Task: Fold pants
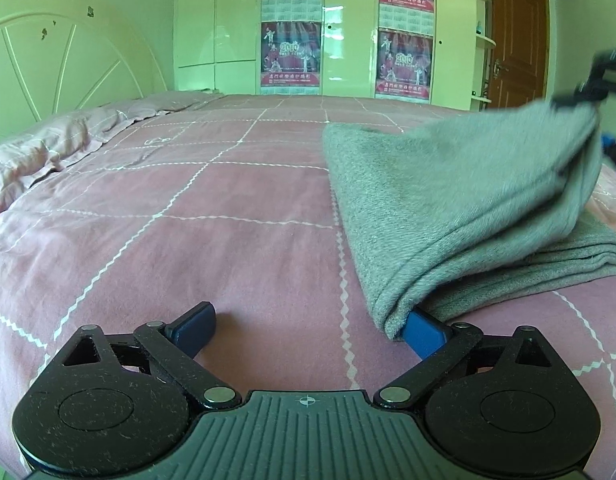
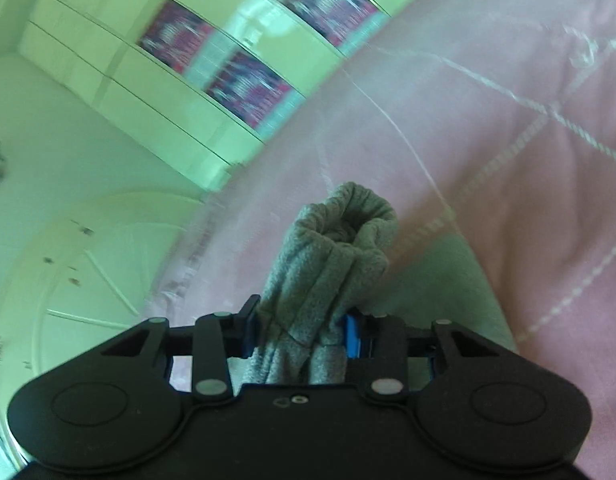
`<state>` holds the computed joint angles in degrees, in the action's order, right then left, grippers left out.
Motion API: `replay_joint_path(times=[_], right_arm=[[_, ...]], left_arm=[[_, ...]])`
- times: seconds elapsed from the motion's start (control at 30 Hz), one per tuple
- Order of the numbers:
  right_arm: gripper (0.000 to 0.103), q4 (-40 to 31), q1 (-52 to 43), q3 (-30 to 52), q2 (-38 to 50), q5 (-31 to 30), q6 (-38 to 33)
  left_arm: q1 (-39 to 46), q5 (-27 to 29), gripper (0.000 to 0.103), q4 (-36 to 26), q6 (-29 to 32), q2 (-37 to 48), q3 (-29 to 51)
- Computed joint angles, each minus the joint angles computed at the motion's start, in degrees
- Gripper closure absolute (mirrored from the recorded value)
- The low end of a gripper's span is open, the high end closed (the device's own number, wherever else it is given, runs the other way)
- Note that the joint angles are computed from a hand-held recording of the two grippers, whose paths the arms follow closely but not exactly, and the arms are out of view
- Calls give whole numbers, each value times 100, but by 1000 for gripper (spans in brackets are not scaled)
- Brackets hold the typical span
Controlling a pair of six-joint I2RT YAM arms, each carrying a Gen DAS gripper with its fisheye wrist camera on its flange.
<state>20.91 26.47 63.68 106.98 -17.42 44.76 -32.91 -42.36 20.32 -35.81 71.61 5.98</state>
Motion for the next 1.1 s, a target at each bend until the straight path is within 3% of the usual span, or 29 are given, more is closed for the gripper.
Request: replay_joint_path(times=[0.1, 0.13, 0.2, 0.23, 0.27, 0.5, 0.7, 0.77, 0.8, 0.83, 0.93, 0.97, 1.03, 1.1], right_arm=[[71, 896, -191, -1147, -496, 268, 458], [71, 825, -245, -1248, -351, 366, 419], [73, 157, -497, -948, 394, 43, 584], [73, 578, -577, -1123, 481, -89, 667], [72, 750, -581, -1193, 440, -108, 579], [70, -129, -482, -600, 424, -35, 326], [68, 1059, -355, -1096, 105, -139, 122], [70, 252, -412, -661, 510, 12, 187], [71, 165, -538, -567, 803, -181, 427], [70, 560, -610, -727, 860, -305, 545], [67, 271, -560, -672, 711, -257, 123], [62, 129, -580, -624, 671, -328, 46], [50, 33, -676, -745, 422, -450, 31], [22, 199, -733, -1179, -48, -142, -200]], left_arm=[[78, 77, 5, 163, -28, -113, -120], [80, 67, 5, 160, -35, -69, -105], [76, 24, 5, 214, -77, 83, -89], [94, 48, 5, 277, -64, 79, -115], [88, 46, 5, 216, -64, 36, -103], [-19, -188, 5, 411, -272, 36, -221], [-73, -395, 5, 728, -496, 213, -331], [-36, -371, 5, 939, -506, 341, -380], [-29, -372, 4, 991, -451, 397, -376], [-66, -404, 4, 1003, -439, 420, -373], [-100, -414, 4, 943, -437, 413, -367], [-104, -403, 4, 867, -434, 357, -360], [-123, -331, 4, 156, -431, -174, -291], [-280, -386, 4, -1066, -646, -1164, -217]])
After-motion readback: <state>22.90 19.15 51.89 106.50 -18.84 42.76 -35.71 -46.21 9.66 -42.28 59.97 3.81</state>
